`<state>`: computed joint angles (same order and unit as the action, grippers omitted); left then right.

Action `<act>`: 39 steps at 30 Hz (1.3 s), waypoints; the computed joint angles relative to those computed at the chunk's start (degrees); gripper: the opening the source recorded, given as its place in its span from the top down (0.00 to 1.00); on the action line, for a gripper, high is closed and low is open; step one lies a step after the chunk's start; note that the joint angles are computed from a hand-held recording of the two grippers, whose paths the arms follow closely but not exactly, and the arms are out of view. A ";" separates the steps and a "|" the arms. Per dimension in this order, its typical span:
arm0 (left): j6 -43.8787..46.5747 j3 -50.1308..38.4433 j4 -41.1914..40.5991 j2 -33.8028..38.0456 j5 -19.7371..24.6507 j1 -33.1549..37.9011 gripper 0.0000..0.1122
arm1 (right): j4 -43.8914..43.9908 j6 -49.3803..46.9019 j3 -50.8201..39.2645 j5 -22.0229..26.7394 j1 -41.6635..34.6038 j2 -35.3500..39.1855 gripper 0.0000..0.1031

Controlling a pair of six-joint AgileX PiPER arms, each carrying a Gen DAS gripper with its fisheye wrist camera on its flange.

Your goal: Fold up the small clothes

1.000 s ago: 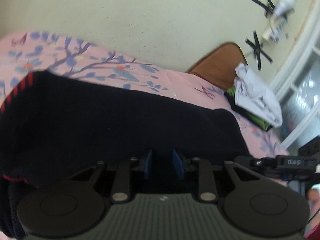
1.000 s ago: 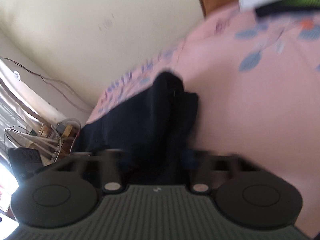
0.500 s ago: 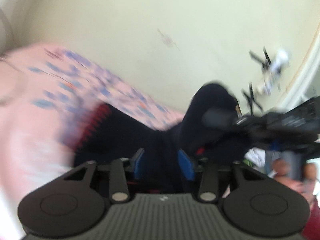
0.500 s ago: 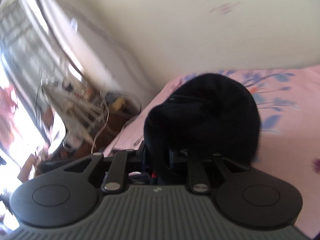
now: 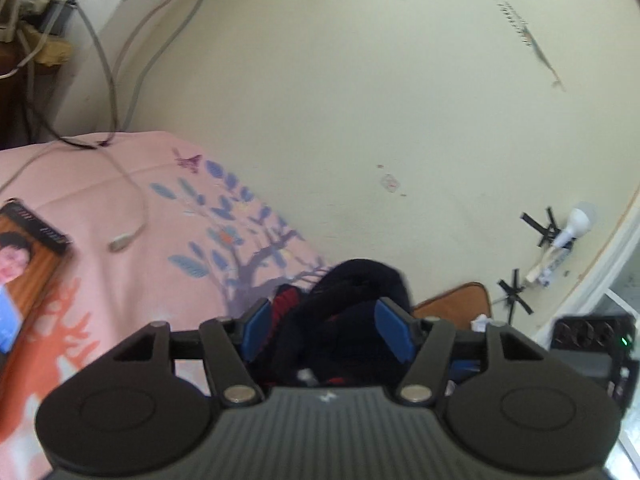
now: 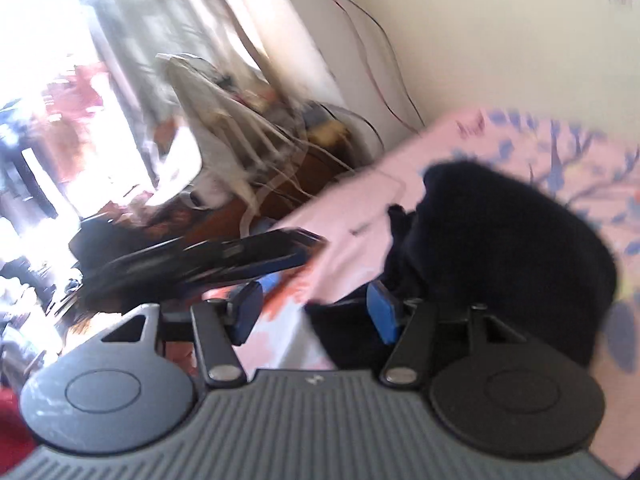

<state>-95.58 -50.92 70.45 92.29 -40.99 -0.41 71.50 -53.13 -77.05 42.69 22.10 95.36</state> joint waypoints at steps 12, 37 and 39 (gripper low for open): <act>15.27 1.35 -7.13 -3.06 28.25 -19.42 0.69 | -29.96 30.28 -8.27 -12.68 2.24 0.93 0.80; -5.15 0.21 12.35 -5.37 26.89 -12.97 0.24 | 14.27 -6.70 20.19 -27.19 0.49 -10.57 0.42; -7.69 -3.17 15.89 -3.06 27.93 -14.07 0.22 | 22.58 -11.58 24.48 -26.49 -0.86 -11.62 0.42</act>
<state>-103.26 -54.08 86.34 89.23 -13.05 -14.48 94.08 -64.71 -52.58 16.20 21.24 83.73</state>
